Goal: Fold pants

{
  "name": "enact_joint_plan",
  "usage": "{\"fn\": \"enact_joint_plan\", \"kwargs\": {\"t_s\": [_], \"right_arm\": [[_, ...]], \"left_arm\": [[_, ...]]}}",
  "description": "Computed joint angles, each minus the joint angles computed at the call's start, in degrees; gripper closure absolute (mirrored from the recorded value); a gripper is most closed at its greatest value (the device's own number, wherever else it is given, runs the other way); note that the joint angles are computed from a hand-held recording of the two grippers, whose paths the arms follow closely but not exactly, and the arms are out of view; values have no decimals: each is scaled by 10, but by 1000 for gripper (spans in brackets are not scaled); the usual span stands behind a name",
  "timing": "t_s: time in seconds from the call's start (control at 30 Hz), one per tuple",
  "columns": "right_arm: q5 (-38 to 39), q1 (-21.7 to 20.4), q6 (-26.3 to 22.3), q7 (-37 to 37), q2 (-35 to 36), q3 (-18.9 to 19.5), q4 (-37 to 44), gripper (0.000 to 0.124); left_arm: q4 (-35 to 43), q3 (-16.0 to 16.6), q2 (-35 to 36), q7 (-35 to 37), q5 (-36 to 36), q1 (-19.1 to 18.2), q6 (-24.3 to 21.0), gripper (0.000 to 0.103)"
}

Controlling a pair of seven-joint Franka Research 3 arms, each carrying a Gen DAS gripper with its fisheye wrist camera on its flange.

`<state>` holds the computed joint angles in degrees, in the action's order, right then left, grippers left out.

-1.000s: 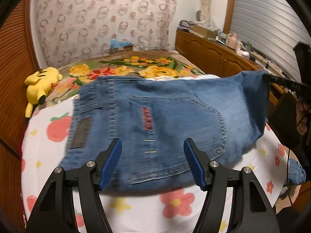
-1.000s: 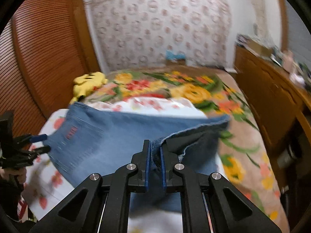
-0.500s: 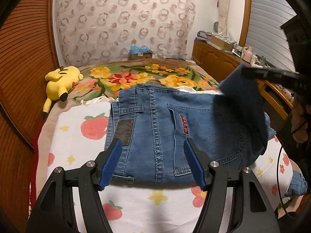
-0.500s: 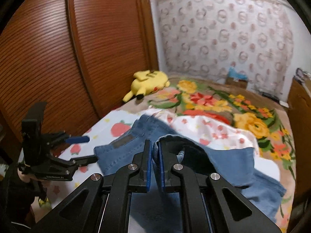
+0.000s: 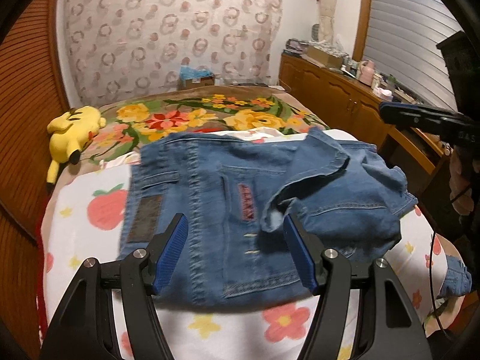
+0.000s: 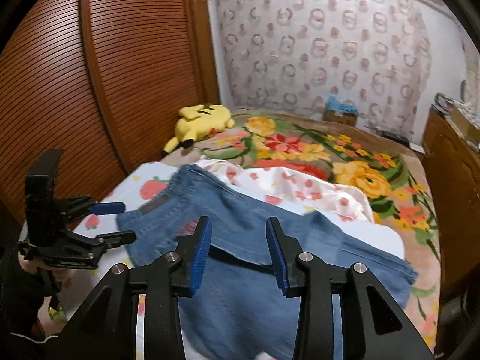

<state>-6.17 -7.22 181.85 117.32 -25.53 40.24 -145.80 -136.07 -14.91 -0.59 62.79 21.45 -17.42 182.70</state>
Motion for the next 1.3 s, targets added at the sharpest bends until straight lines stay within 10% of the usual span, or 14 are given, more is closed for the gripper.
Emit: {"fn": "enact_joint_plan", "kwargs": {"t_s": [0.33,0.6,0.83,1.03,1.13,1.3], "right_arm": [[-50,-44,-29,55,70,21,43,81],[-73,34,-53,55,122,-61,80,81],[-86,97,-69,62,152,-133,96,81],[-17,208,-62,-12,171,-241,96,82],[67,272,-63,-100,179,-293,103,101],[57,264,-55,-109,169,-283,114,108]], "left_arm": [[49,-47,51,105,-101,6,-22,36],[72,-194,80,317,-324,108,-37,65],[93,-139,100,314,-320,53,-64,68],[97,-163,103,366,-362,64,-70,89],[86,-199,87,427,-432,90,-62,93],[70,-245,37,584,-624,119,-56,94]]}}
